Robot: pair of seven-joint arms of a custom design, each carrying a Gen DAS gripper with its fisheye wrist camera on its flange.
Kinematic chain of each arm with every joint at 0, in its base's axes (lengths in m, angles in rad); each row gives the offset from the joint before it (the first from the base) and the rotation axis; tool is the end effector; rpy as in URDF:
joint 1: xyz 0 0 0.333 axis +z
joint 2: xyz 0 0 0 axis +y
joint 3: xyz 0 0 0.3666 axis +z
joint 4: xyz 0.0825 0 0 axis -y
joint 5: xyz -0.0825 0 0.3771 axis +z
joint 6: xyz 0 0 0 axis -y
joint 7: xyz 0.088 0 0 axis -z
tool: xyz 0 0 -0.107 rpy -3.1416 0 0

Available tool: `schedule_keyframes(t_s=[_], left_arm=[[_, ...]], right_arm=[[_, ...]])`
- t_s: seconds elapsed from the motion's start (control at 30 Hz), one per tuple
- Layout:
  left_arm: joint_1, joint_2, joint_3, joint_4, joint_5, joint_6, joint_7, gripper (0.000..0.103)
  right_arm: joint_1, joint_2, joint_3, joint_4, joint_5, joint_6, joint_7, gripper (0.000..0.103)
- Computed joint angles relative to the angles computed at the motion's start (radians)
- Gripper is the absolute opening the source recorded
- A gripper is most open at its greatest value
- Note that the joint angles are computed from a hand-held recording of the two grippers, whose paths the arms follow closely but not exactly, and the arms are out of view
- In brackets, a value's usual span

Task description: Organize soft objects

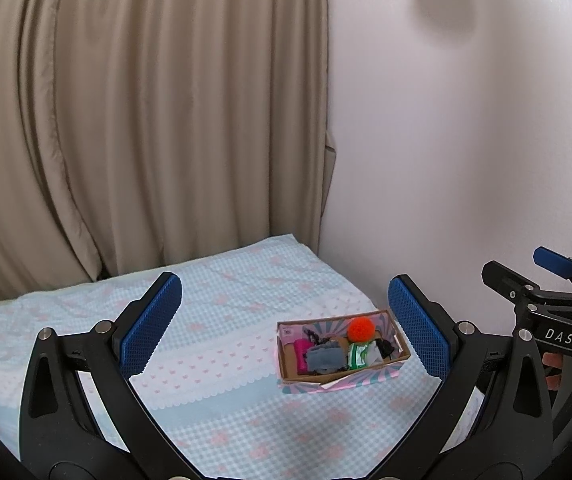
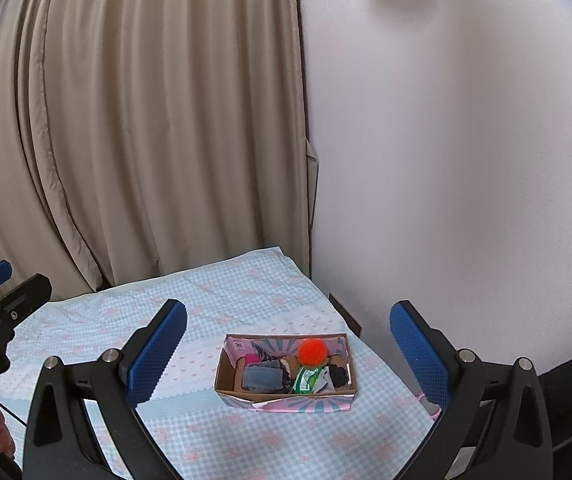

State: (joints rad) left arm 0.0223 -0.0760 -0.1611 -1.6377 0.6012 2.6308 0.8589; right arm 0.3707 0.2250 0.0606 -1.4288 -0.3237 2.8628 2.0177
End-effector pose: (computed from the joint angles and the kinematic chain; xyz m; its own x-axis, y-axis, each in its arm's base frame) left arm 0.5593 -0.0977 0.8114 0.1853 -0.9821 0.0328 -0.3805 -0.1025 -0.9191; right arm 0.6093 0.2922 0.7649 0.2949 -0.9491 -0.1102 -0.3579 -0.0028 -0.9338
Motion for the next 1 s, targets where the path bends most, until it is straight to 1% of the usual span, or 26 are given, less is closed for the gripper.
schedule_keyframes(t_s=[0.27,0.4,0.73,1.0], left_arm=[[-0.001,-0.001,-0.001,-0.002,-0.017,0.005,0.004,0.103],[-0.005,0.0,-0.005,0.008,-0.004,-0.008,0.002,0.103],[-0.009,0.0,-0.005,0.014,0.016,-0.013,-0.01,0.103],[-0.009,-0.001,-0.005,0.02,0.023,-0.019,-0.014,0.103]], right_arm=[[0.0,0.002,0.0,0.003,0.003,0.001,-0.001,0.102],[0.0,0.002,0.0,0.004,0.003,0.002,-0.002,0.102],[-0.004,0.006,0.003,0.012,0.012,0.0,-0.012,0.102],[0.001,0.02,0.0,0.039,0.015,-0.017,-0.01,0.102]])
